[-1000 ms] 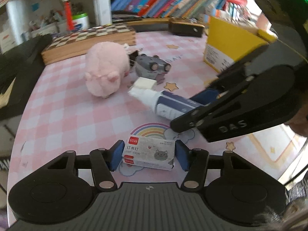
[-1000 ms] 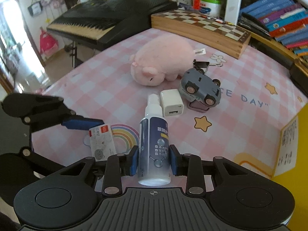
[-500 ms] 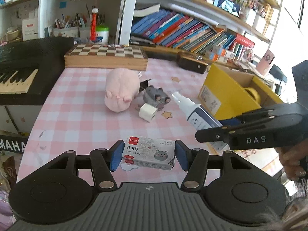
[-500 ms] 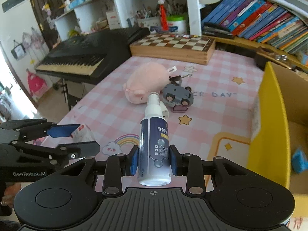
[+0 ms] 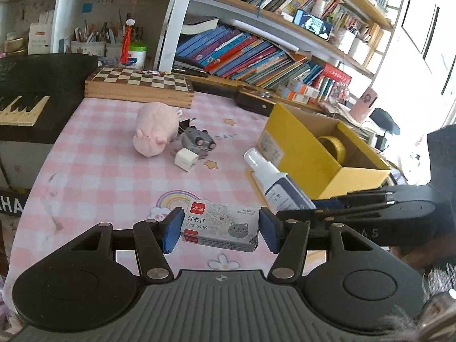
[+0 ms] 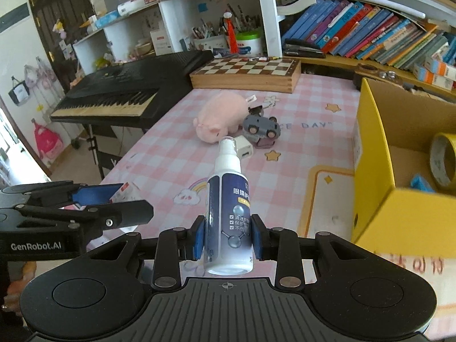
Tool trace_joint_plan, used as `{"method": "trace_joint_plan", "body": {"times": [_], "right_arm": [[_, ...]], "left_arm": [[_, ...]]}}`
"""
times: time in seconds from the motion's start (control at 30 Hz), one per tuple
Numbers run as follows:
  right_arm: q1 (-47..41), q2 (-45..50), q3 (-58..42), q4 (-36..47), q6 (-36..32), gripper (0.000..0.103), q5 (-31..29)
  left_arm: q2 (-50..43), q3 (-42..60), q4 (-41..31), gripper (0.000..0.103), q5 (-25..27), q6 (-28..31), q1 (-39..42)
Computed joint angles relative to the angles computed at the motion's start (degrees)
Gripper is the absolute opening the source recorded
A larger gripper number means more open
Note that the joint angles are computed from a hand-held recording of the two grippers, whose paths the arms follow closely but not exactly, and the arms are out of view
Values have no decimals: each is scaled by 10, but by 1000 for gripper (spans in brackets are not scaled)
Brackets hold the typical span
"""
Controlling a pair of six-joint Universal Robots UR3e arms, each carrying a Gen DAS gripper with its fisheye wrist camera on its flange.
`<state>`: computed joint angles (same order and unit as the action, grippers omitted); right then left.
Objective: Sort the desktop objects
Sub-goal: 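Lift the small box and spray bottle with both tools toward the yellow box, then carry the small box and spray bottle with both tools over the yellow box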
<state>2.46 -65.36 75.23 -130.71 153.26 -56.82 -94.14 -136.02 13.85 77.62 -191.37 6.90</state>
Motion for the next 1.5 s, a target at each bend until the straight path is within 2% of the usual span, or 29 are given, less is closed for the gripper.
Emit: {"method": "trace_joint_plan", "body": {"times": [0.5,0.8,1.17,1.5], "right_arm": [[-38,-172,231,-54,27,32,6],[-61,-263,337,-76,49,32,-3],[-113,-372,430,-65,75,32,-27],[-168,-436,474,-46,78,32,-32]], "left_arm": [[119,-87,-25,54,-25,24,-25],[163,-120,-43,54,-70,49,-20],[123,-101,-32,54,-118,80,-51],[57,-51,-15,54,-134,91,-93]]}}
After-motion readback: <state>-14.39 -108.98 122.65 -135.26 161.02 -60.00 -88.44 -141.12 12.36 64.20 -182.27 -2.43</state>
